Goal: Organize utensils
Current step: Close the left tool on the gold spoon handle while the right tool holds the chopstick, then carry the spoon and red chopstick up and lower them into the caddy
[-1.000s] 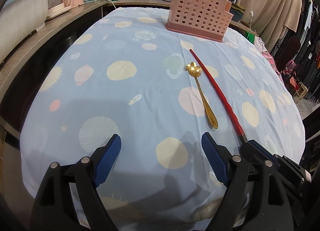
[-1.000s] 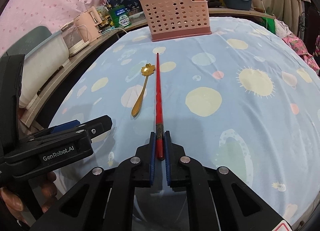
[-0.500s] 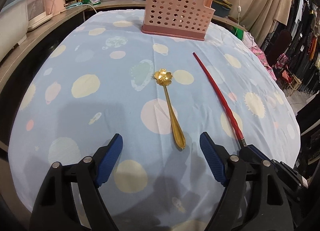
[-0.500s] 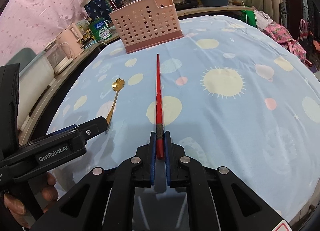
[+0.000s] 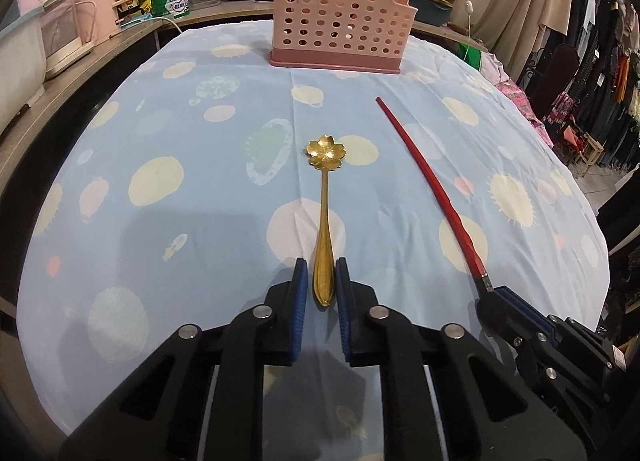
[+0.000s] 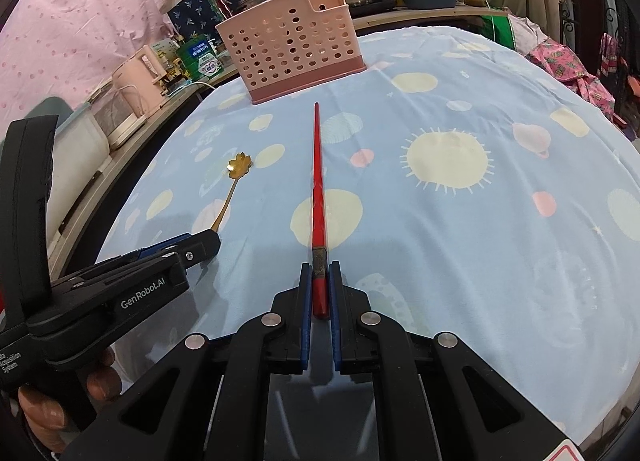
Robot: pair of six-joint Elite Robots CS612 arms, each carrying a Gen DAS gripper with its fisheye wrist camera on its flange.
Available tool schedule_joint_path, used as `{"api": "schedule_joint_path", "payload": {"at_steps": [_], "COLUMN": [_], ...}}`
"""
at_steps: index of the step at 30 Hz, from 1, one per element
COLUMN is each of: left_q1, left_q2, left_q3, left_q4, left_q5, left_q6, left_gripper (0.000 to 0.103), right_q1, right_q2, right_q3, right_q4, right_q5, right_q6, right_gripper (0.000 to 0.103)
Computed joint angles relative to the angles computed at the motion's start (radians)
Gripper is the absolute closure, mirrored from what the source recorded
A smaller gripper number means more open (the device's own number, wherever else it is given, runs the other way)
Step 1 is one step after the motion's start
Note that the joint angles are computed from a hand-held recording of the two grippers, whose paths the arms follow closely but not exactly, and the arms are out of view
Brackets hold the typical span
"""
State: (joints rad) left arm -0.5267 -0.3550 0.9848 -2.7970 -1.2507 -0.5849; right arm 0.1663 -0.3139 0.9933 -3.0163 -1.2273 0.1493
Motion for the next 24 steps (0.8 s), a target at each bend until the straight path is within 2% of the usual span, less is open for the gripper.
{"api": "schedule_joint_path", "payload": {"at_steps": [6, 17, 24], "left_q1": [0.004, 0.004, 0.007], "left_q2": [-0.016, -0.067, -0.086], "left_q3": [0.027, 0.098, 0.105], "left_q4": [-0.028, -0.127, -0.163], "left_q5": [-0.025, -0.001, 0.025], "left_q6": [-0.016, -0.037, -0.037], "left_gripper": [0.093, 0.093, 0.093], "right_q1": [0.001, -0.007, -0.016], "right_q2": [-0.001, -0.025, -0.04], "right_q3": [0.003, 0.033, 0.041], "right_q4": [-0.007, -0.08, -0.146], "right_q5": [0.001, 0.022, 0.024], "right_q6": [0.0, 0.029, 0.054], "right_gripper": [0.096, 0.096, 0.096]}}
